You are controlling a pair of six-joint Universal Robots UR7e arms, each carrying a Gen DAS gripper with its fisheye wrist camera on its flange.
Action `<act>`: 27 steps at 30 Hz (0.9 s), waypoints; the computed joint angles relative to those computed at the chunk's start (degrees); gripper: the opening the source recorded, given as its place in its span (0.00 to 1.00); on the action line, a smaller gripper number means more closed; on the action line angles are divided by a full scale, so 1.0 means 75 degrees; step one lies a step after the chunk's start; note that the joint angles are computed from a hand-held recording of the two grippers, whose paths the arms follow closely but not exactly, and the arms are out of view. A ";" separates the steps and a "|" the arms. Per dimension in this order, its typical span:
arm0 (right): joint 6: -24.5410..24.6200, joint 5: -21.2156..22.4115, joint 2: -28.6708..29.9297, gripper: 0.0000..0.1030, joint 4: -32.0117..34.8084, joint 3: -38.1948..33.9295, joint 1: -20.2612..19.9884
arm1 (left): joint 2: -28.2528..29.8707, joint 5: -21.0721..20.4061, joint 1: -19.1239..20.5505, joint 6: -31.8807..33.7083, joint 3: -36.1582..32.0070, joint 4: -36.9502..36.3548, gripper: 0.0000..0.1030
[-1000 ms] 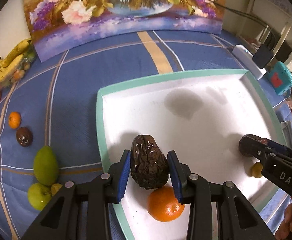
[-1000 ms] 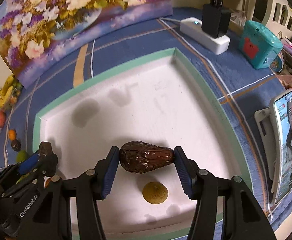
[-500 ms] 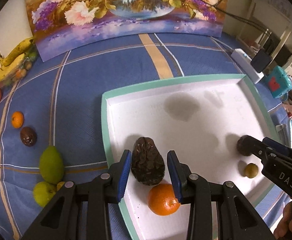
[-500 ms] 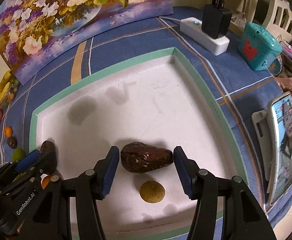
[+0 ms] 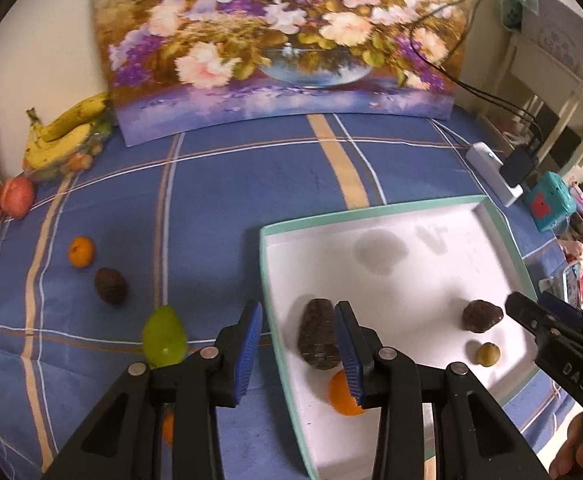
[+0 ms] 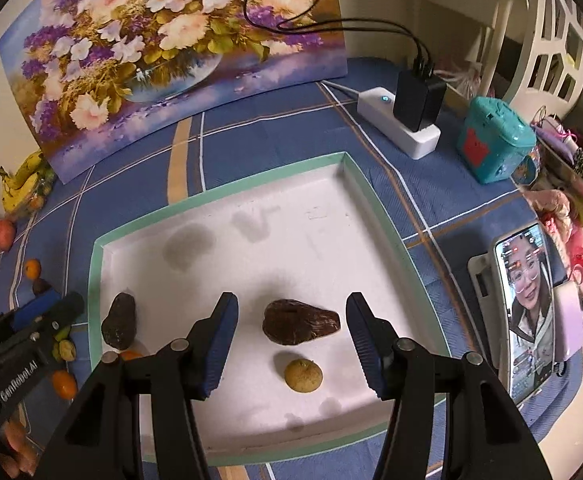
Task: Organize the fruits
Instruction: 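Open the right tool to drop the date in the tray while the left tool releases the prune, then withdraw both tools from the tray toward the remaining fruits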
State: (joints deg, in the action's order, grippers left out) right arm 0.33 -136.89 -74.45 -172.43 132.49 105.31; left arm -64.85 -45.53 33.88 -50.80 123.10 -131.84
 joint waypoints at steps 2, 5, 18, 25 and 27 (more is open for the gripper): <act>0.0003 -0.0074 0.0018 0.56 0.0005 0.0009 0.0090 | -0.0147 0.0062 -0.0025 -0.0178 0.0079 0.0134 0.40; -0.0057 -0.0139 0.0047 0.56 -0.0006 0.0038 0.0257 | -0.0351 0.0148 -0.0050 -0.0410 0.0177 0.0312 0.40; -0.0342 -0.0117 0.0207 0.56 -0.0150 0.0055 0.0559 | -0.0648 0.0394 -0.0089 -0.0851 0.0273 0.0779 0.64; -0.0355 -0.0341 0.0389 0.79 -0.0224 0.0026 0.0501 | -0.0523 0.0752 -0.0048 -0.1715 0.0029 0.2120 1.00; -0.0423 -0.0390 0.0453 0.81 -0.0305 0.0036 0.0463 | -0.0506 0.0766 0.0013 -0.1831 0.0005 0.2331 1.00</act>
State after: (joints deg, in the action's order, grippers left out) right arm -2.84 -139.81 -71.06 -174.72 132.76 108.78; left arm -68.64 -39.78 33.97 -64.53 123.14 -114.36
